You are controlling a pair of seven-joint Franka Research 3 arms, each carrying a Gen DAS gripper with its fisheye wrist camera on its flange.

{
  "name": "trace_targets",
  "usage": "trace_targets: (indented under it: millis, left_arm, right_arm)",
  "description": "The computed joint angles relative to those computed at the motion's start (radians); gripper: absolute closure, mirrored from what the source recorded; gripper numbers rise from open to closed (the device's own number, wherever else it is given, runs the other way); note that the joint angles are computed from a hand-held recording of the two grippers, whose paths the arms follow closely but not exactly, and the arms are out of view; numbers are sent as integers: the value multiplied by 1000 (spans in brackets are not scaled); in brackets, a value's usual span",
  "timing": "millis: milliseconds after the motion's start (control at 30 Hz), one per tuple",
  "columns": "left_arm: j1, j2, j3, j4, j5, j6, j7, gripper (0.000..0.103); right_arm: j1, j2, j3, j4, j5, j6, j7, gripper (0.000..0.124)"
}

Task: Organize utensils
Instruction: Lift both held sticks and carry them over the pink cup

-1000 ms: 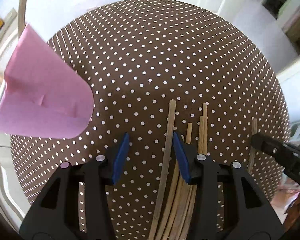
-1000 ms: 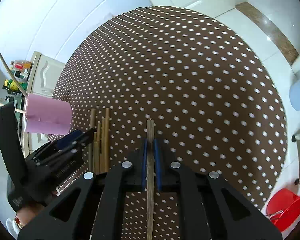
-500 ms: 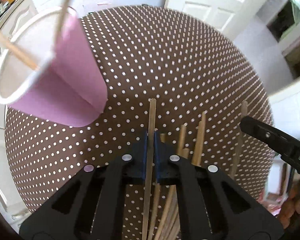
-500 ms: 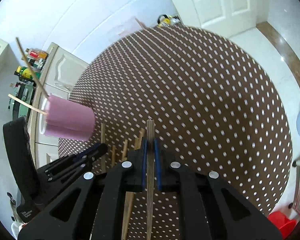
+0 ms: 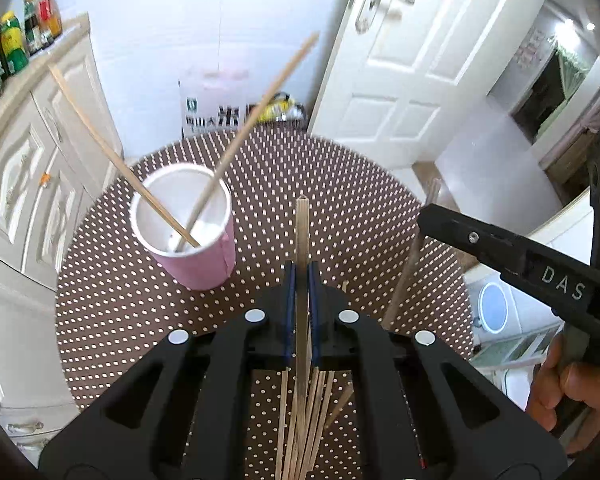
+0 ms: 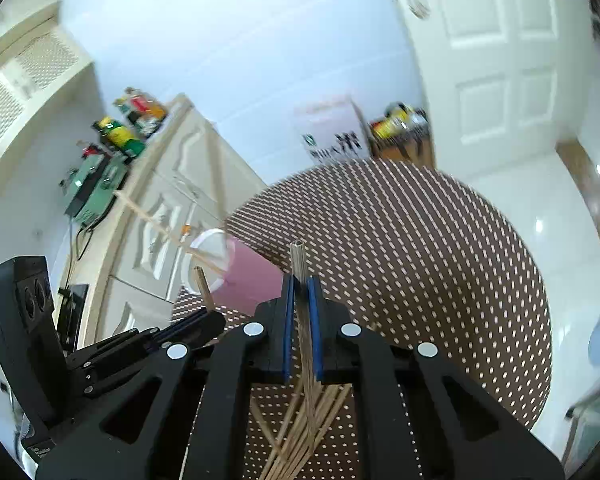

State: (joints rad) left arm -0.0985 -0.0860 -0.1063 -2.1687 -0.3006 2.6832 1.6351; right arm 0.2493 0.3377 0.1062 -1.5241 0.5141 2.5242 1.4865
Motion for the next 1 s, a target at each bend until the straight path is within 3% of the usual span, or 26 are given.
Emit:
trace_targets:
  millis: [600,1000]
  left_arm:
    - [-39,-163,78,-39,13,132,-57,97]
    - [-10,-196,114,-32,71,220,-149,97]
  right_arm:
    - [8,-66,33,42,102,55,-243,120]
    - [30,-37,31,138,81,87,-270,120]
